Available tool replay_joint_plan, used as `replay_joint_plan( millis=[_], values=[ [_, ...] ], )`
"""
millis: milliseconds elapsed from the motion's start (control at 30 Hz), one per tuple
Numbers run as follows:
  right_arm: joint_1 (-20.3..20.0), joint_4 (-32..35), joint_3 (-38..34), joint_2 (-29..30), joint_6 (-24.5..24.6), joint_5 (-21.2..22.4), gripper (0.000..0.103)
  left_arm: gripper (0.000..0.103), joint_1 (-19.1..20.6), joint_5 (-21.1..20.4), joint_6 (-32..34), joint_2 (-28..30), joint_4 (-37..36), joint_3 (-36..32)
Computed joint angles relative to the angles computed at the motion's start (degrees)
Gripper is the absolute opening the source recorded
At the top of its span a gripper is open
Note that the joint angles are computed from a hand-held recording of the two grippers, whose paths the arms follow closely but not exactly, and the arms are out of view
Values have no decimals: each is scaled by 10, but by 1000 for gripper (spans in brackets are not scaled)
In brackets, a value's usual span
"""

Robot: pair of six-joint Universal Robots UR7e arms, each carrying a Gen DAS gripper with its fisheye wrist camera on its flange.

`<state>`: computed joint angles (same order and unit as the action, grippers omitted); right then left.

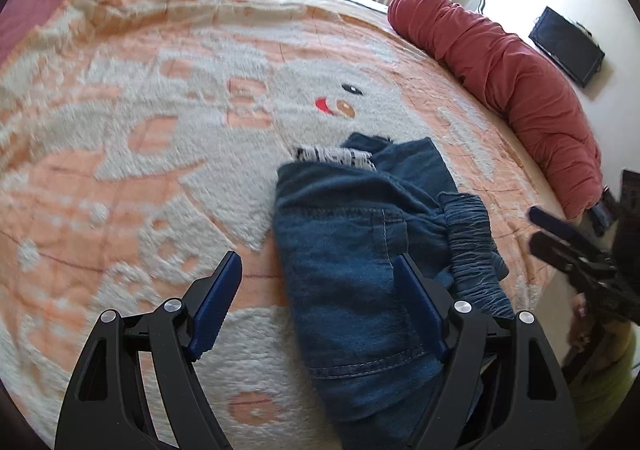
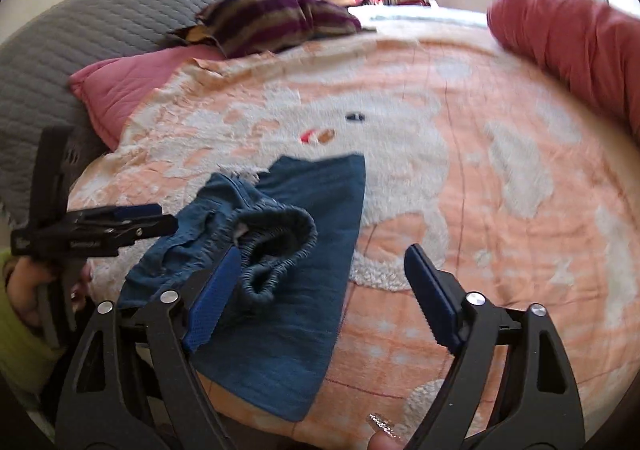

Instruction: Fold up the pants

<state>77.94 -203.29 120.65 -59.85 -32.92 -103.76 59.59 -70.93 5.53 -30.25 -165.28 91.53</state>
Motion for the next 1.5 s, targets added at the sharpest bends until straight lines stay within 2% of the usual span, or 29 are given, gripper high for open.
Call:
replay_joint_plan(
  millis=[100,233,400,567,667,767,833,933,1000,1067,1367,1500],
  values=[
    [-12,50,-16,3,23,20,66,77,3,-7,-11,8,13,-7],
    [-18,95,-41,16,44,0,60,77,4,-4,-20,19,19,-15],
    [-37,149,-61,15,62,39,59,77,2,0,-21,29,16,-23],
    [-42,187,-79,19,53,70,59,77,0,-3,-21,37,17,-30],
    [-46,211,-93,26,53,86,50,77,-3,0,-16,42,18,-34],
    [-42,209,-99,33,49,78,42,68,-7,2,-6,44,15,-32],
    [-41,204,-96,33,45,84,25,61,-9,4,2,42,10,-28],
    [-35,176,-83,34,22,82,16,49,-15,13,15,39,-5,-20],
    [-26,154,-77,35,11,71,14,41,-16,11,21,35,-11,-17],
    [-18,144,-77,36,2,65,14,39,-16,8,21,33,-18,-17],
    [0,140,-120,55,-24,68,13,38,-17,14,26,41,-53,-46],
    [8,146,-155,73,-32,69,13,38,-18,34,39,55,-68,-74]
  ],
)
